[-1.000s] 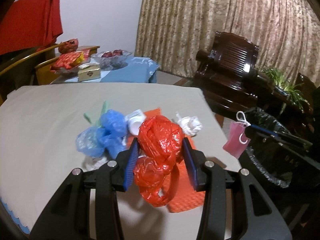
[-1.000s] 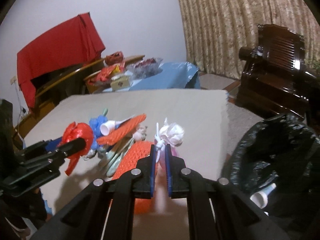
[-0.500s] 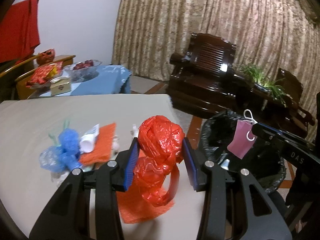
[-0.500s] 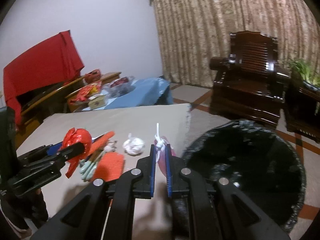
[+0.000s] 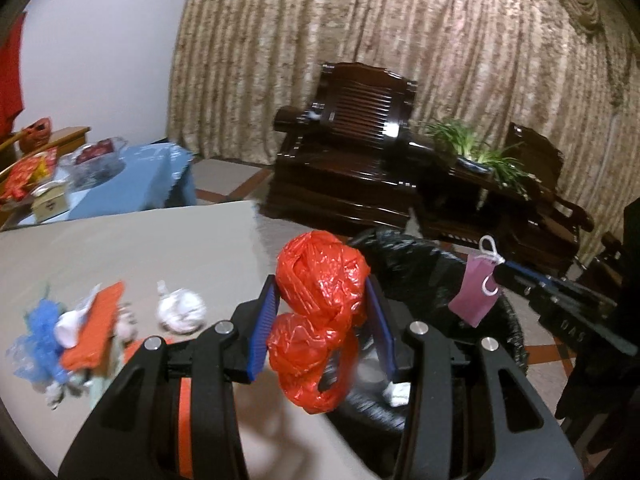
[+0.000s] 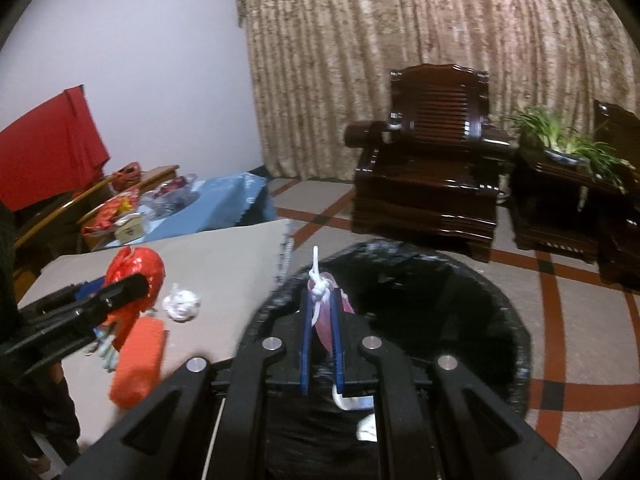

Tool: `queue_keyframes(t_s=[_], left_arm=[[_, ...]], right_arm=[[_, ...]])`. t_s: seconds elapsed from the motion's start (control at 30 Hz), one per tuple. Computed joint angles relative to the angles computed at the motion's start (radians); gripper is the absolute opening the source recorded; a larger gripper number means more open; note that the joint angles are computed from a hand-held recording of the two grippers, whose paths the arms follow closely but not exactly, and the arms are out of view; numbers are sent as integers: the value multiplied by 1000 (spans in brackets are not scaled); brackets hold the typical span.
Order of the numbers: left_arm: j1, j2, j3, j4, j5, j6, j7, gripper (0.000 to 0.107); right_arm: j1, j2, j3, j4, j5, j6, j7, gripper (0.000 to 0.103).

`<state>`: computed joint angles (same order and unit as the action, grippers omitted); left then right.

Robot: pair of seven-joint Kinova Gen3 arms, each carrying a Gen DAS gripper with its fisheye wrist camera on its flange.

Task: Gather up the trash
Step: 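Carry the red bag and pink mask over the bin and release both, then move both open grippers back over the table pile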

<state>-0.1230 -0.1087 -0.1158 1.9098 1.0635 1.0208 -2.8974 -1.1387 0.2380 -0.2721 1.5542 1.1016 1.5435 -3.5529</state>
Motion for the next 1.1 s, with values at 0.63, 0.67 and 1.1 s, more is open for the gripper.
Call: queue_keyframes(t_s=[0.63,0.67,1.1], left_arm=[[175,78,147,-37,-15,-136,102,73],[173,75,144,-36,-13,-139,101,75],[39,-19,-21,18,-18,-142,16,90]], right_arm=[[70,-65,-53,140,-87,67,-118,61],[66,-63,-53,140,-86,79,-123,75],[1,23,-22,23,9,64,-98,97]])
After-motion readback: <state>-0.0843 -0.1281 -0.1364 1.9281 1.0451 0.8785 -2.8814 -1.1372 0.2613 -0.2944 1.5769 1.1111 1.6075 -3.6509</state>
